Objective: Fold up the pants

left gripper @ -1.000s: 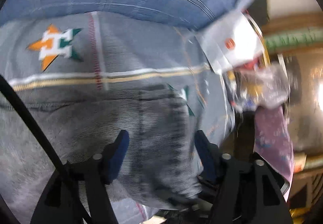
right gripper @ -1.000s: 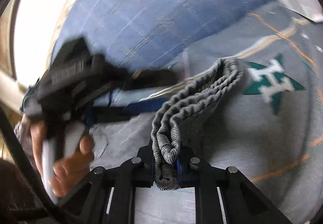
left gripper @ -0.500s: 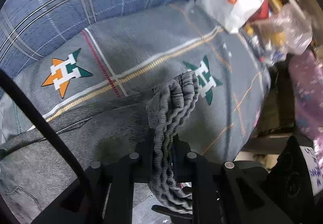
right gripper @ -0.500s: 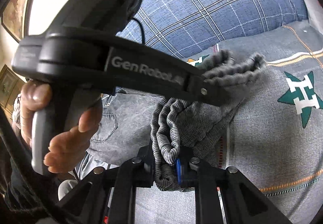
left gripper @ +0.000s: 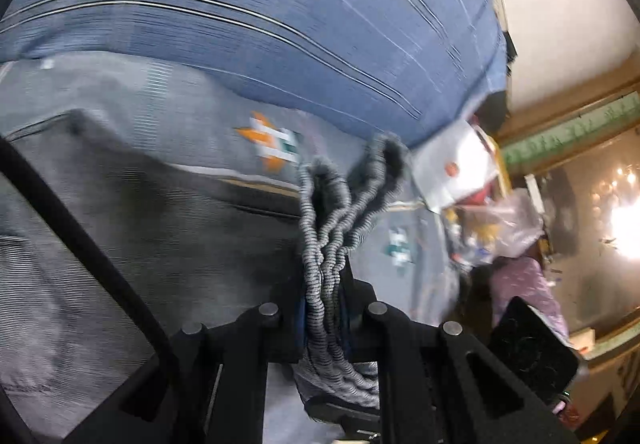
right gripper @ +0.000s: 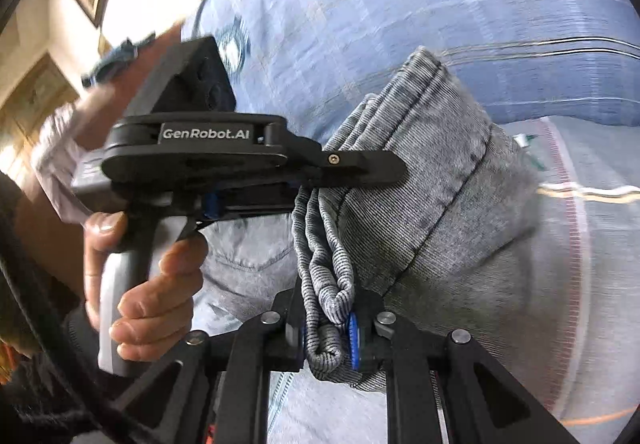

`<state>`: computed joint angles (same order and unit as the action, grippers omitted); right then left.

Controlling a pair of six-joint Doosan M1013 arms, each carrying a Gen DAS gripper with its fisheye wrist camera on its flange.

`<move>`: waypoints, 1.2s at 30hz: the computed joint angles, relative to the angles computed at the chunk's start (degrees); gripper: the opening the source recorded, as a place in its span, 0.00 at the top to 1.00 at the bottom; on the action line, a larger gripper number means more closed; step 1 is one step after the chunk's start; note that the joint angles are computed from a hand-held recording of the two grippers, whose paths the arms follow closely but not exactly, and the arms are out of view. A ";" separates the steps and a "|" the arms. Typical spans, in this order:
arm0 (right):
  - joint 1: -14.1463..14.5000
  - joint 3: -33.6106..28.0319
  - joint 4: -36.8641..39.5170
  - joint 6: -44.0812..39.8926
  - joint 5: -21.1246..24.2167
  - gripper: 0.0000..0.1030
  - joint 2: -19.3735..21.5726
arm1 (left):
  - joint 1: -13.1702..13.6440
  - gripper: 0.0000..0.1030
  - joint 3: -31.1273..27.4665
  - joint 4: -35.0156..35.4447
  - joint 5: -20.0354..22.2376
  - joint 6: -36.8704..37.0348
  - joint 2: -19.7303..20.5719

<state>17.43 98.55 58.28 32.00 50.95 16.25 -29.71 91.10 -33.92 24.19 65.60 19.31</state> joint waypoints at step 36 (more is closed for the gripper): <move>-3.68 -3.68 -14.19 30.74 -0.07 0.53 4.42 | -1.56 0.86 1.58 28.22 8.39 -33.03 0.63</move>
